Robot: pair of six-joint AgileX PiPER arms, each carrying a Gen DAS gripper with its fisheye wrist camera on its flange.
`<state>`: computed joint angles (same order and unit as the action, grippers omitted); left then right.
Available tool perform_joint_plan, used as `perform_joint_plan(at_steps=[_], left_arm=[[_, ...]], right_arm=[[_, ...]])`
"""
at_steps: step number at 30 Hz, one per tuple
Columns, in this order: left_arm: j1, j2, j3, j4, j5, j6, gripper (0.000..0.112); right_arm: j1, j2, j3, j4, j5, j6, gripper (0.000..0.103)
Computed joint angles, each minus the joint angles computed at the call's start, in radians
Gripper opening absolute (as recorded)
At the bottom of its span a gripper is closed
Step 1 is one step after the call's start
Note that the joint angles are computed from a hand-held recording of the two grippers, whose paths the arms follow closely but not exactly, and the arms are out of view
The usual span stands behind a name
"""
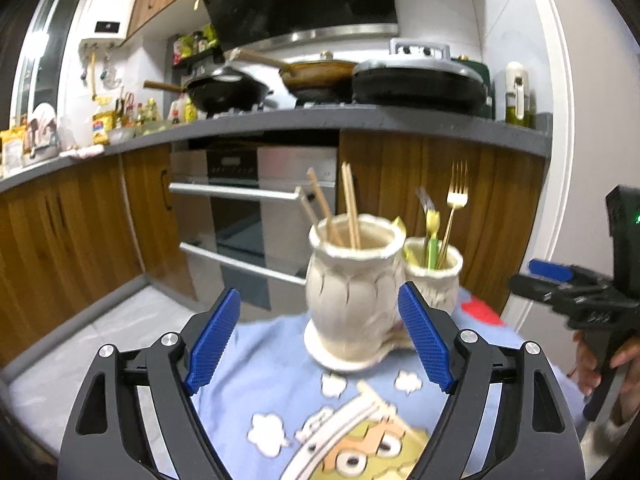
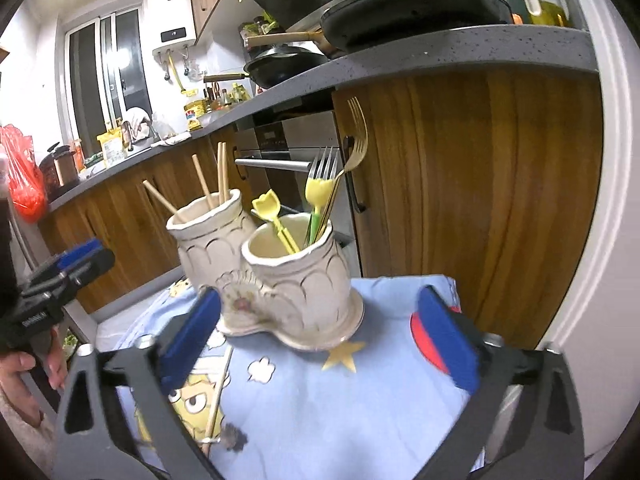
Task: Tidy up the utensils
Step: 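Move both tools back over the remaining utensils on the cloth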
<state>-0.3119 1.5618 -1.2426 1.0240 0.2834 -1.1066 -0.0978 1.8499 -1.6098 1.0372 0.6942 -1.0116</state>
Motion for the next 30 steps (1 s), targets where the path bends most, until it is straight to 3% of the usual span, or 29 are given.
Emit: perform_joint_plan(at_steps=[3,10,14,21,23,30], left_arm=[[-0.003,-0.023,0.046,-0.083,0.017,0.075,0.082],[-0.033,-0.087,0.151,-0.120,0.059,0.111,0.083],[-0.045,-0.130,0.220,-0.120,0.060,0.092,0.091],[-0.076,-0.171,0.288,-0.133,0.085,0.107,0.091],[-0.073,-0.184,0.306,-0.146,0.080,0.113,0.091],[-0.068,-0.194,0.331,-0.168,0.068,0.131,0.091]], right_arm=[[-0.006,-0.028,0.042,-0.012,0.011,-0.006,0.098],[0.000,-0.077,0.136,-0.055,0.025,-0.009,0.098],[0.007,-0.092,0.175,-0.098,0.058,0.025,0.098],[0.048,-0.133,0.273,-0.142,0.028,-0.011,0.098],[0.061,-0.128,0.279,-0.155,0.027,-0.012,0.094],[0.096,-0.070,0.229,-0.238,0.101,0.068,0.052]])
